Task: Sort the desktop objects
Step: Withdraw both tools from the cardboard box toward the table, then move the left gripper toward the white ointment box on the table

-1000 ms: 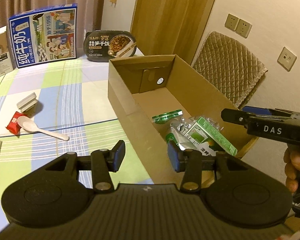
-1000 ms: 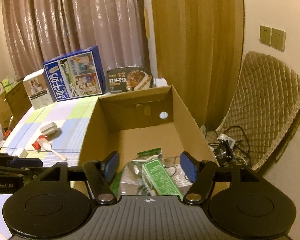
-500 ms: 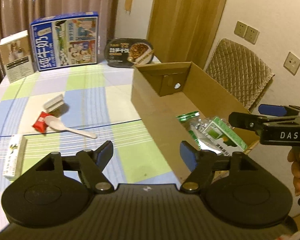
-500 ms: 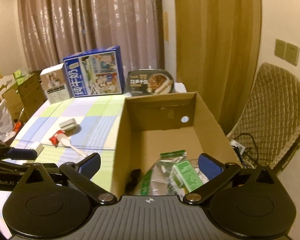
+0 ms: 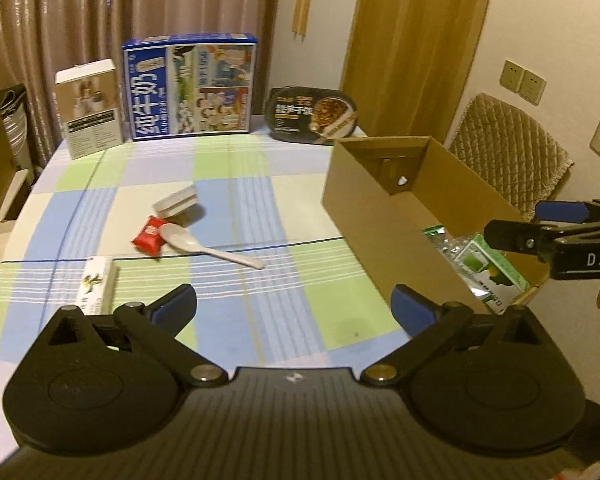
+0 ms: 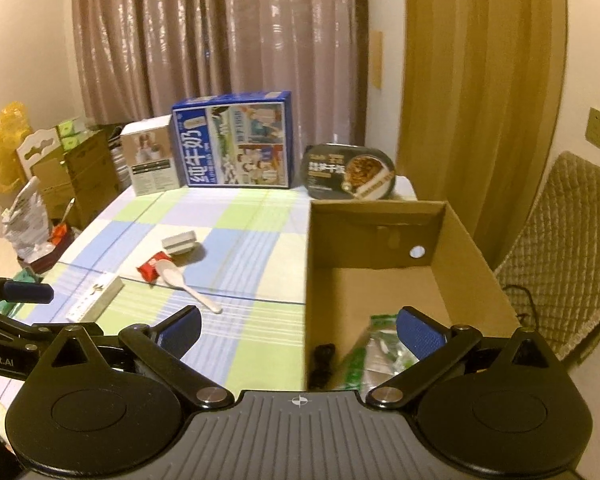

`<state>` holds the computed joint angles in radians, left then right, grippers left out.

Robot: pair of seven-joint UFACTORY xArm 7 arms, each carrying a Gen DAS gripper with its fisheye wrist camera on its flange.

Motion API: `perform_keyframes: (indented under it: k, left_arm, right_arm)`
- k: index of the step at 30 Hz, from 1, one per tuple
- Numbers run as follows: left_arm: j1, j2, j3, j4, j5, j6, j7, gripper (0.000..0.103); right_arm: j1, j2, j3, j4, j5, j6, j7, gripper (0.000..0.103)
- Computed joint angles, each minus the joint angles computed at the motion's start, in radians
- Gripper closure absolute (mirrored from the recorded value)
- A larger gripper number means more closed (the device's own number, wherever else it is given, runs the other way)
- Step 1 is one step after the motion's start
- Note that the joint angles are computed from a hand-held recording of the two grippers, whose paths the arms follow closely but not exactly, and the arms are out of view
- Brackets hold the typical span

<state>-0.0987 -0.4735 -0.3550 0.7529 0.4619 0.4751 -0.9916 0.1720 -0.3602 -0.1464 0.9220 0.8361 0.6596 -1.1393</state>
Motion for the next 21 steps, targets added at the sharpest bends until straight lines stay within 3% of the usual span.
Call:
perform_keyframes:
  k: [9,15,21]
  left_arm:
    - [0.007,-0.151,0.032,-0.102,-0.044,0.039,0.040,0.002]
    - [0.052,-0.246,0.020,-0.171,-0.032,0.065,0.080,0.002]
    - [0.077,-0.346,0.054,-0.259,-0.054,0.061,0.143,0.002]
  right_arm:
    - [0.041,-0.028,0.027,-0.024,-0.010,-0.011,0.007,0.002]
    - [0.075,-0.035,0.034,-0.037,-0.003,-0.015,0.004,0.002]
    - [0.103,-0.021,0.047,-0.043,0.006,-0.016,-0.006,0.002]
